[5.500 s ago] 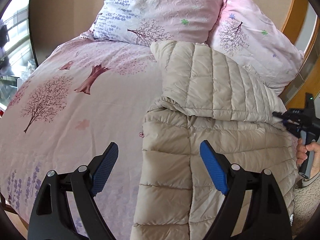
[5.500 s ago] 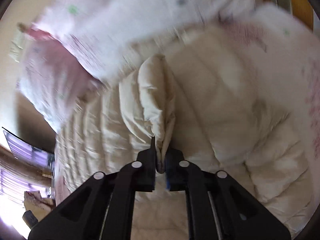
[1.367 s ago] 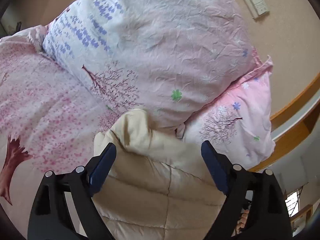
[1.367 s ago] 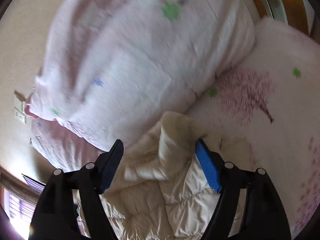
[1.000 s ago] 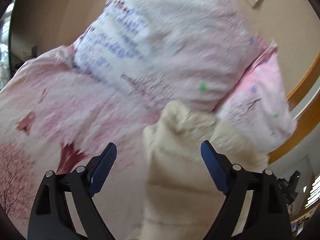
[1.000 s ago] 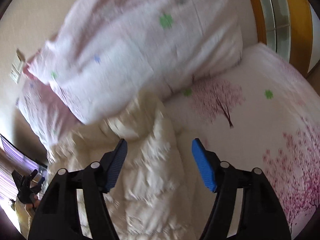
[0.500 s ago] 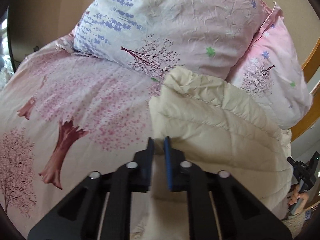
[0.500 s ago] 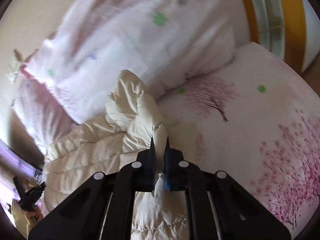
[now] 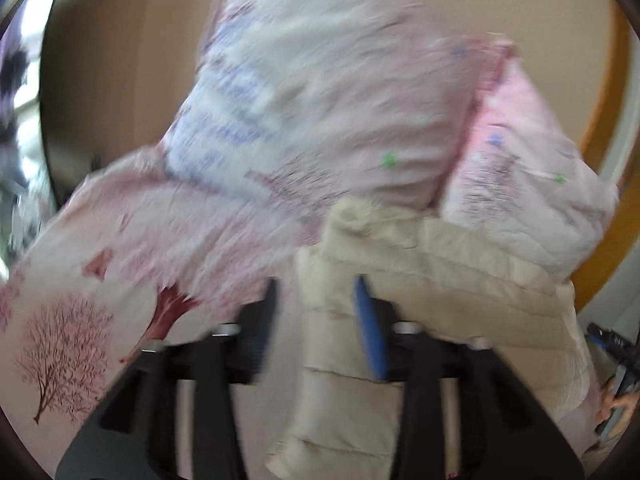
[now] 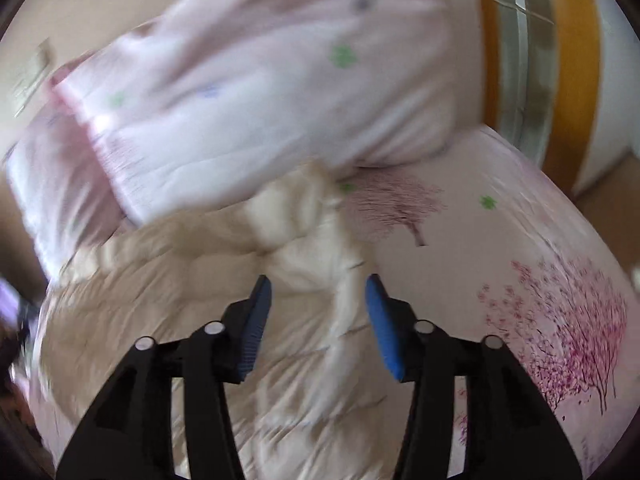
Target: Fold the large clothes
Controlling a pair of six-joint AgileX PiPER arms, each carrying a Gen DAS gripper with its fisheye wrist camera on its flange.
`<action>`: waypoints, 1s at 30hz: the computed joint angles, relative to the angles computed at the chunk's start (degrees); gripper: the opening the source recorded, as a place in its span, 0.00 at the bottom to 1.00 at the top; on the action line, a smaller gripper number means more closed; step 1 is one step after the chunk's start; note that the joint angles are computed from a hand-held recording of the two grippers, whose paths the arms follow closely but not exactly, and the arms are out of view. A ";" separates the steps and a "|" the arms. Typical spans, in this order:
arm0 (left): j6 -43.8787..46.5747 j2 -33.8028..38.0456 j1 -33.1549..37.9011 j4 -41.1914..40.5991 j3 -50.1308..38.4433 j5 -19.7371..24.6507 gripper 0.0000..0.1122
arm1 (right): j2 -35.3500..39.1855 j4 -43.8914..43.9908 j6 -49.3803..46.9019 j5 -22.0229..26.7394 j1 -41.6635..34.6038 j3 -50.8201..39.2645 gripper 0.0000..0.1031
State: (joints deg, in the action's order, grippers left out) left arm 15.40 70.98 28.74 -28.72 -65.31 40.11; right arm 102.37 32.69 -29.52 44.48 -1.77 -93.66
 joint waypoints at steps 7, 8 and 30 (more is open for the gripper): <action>-9.58 4.09 -13.67 13.90 -2.40 1.32 0.47 | 2.90 -9.73 5.04 0.57 4.76 -0.02 0.37; -11.25 5.16 -14.42 15.62 -2.67 1.72 0.47 | 4.42 -11.94 7.18 1.61 5.47 -1.48 0.37; -10.49 6.62 -10.40 12.97 2.93 2.22 0.48 | 9.14 -19.30 14.14 4.82 6.74 -6.52 0.36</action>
